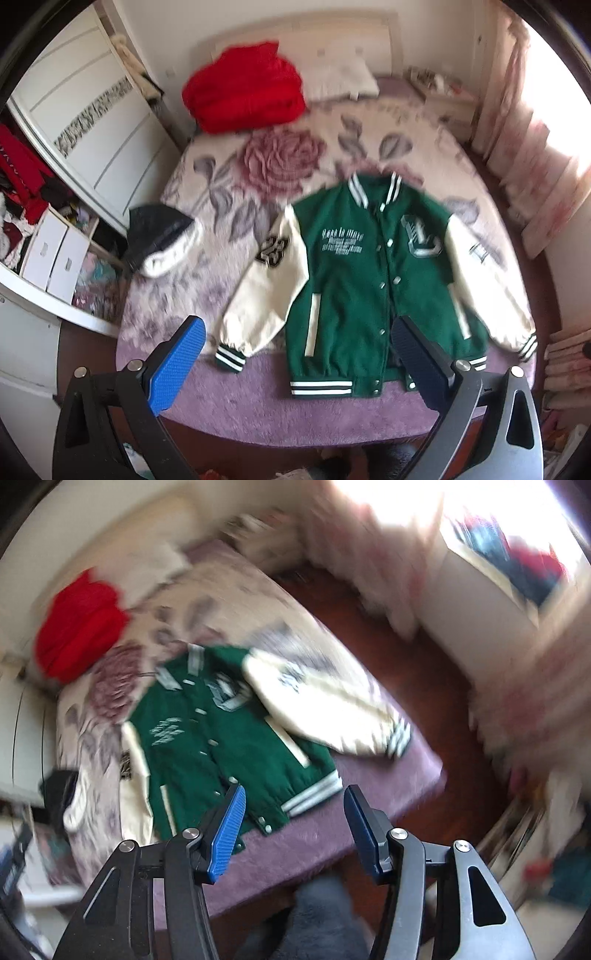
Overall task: Fold large clothes
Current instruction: 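Grasp the cream sleeve cuff with the right gripper while the left tool approaches the jacket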
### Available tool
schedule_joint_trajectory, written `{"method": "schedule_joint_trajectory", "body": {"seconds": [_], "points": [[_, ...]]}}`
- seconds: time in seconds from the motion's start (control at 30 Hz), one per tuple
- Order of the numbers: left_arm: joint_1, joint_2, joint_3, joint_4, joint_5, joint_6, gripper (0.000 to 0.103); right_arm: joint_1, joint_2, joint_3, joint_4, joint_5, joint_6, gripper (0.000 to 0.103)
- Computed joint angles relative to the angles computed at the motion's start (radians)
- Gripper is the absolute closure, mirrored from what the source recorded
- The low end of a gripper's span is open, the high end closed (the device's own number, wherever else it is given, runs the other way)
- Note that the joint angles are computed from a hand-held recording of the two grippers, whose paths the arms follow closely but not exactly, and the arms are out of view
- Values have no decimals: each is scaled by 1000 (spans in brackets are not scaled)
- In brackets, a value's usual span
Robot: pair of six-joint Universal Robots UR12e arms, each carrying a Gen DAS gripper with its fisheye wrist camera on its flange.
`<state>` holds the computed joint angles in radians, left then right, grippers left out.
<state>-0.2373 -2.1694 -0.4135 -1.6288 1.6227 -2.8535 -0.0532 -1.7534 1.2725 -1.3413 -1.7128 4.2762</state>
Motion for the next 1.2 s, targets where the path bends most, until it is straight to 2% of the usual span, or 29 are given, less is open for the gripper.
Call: {"method": "schedule_joint_trajectory", "body": {"seconds": [0.03, 0.13, 0.23, 0.3, 0.37, 0.47, 0.6, 0.63, 0.7, 0.73, 0.77, 0.8, 0.83, 0.93, 0.97, 1.0, 1.03, 1.1, 1.13, 1.2], "points": [[-9, -6, -22, 5, 28, -8, 0, -58, -53, 102, -44, 68, 42, 31], [-36, -29, -55, 20, 111, -40, 0, -187, -182, 338, -154, 192, 139, 28], [-58, -66, -57, 1, 174, -80, 0, -329, -277, 546, -260, 288, 145, 26], [-73, -110, -22, -59, 201, -117, 0, -416, -313, 667, -330, 334, 124, 26], [-85, -144, -9, -110, 217, -158, 0, -480, -331, 778, -442, 369, 132, 26], [-103, -175, -28, -130, 247, -194, 0, -554, -334, 918, -616, 384, 162, 26], [-128, -199, -72, -121, 271, -191, 0, -595, -300, 1056, -855, 384, 233, 25], [-135, -204, -84, -116, 273, -176, 0, -588, -285, 1068, -903, 360, 263, 25], [-149, -214, -94, -95, 265, -145, 0, -543, -254, 1062, -964, 255, 343, 28], [-156, -210, -117, -63, 263, -119, 0, -531, -248, 1056, -975, 238, 365, 52], [-165, -217, -117, -51, 260, -99, 0, -532, -243, 1061, -1028, 251, 379, 70], [-170, -222, -114, -44, 253, -82, 0, -542, -238, 1059, -1058, 275, 364, 84], [-174, -228, -108, -40, 238, -63, 0, -544, -235, 1042, -1046, 266, 339, 86], [-183, -240, -98, -8, 207, -36, 0, -556, -235, 998, -1061, 140, 257, 87], [-184, -245, -93, -2, 198, -35, 0, -572, -227, 992, -1082, 123, 229, 87], [-185, -252, -86, 3, 190, -36, 0, -586, -219, 988, -1091, 135, 212, 87], [-186, -256, -84, 8, 189, -36, 0, -616, -190, 985, -1100, 185, 177, 84], [-186, -277, -60, -10, 195, -45, 0, -642, -141, 974, -1079, 264, 144, 80], [-184, -290, -41, -27, 196, -55, 0, -658, -102, 973, -1081, 326, 136, 74], [-179, -306, -22, -31, 195, -79, 0, -657, -62, 966, -1095, 358, 155, 74]]}}
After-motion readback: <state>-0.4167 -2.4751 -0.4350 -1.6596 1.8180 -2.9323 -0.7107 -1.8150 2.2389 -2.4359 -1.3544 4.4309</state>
